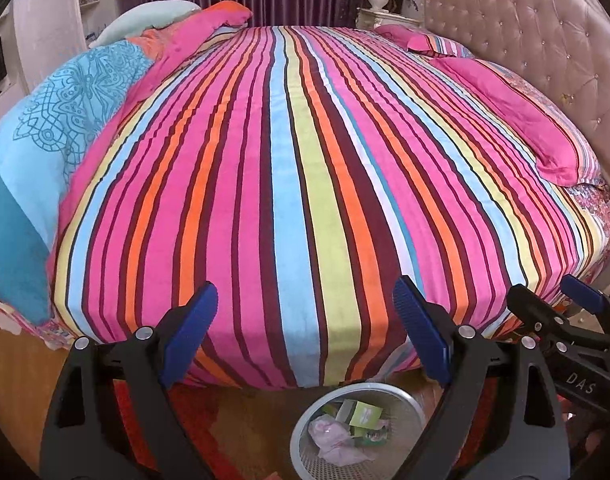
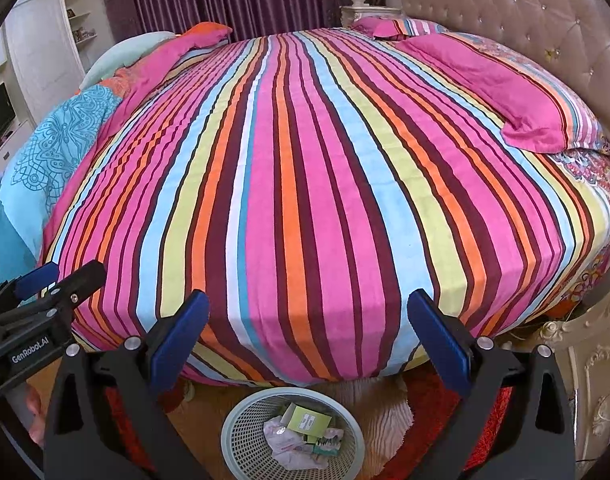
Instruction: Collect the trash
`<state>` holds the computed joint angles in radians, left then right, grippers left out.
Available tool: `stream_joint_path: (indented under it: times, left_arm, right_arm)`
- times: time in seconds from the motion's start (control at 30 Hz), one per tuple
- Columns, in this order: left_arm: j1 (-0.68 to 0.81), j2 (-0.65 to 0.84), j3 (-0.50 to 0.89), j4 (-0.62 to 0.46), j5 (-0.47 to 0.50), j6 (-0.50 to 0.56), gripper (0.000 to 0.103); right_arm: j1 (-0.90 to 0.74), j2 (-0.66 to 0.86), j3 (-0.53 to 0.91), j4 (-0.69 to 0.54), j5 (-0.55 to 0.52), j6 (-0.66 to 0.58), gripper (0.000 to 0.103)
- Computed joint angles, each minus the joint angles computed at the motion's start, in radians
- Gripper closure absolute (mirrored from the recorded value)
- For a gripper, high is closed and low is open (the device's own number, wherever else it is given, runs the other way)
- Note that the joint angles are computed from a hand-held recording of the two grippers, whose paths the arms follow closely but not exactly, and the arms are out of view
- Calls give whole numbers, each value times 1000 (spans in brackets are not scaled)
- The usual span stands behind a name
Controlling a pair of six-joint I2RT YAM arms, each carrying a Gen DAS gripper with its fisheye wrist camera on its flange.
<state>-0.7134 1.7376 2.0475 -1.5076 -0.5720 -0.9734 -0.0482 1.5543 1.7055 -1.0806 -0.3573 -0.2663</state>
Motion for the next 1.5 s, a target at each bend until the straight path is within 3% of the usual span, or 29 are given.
stream_joint_path:
  times: [1.5]
  left_arm:
    - [-2, 22, 66, -44, -15, 17, 16]
  right_arm:
    - [3, 4, 22, -11, -8, 4, 8]
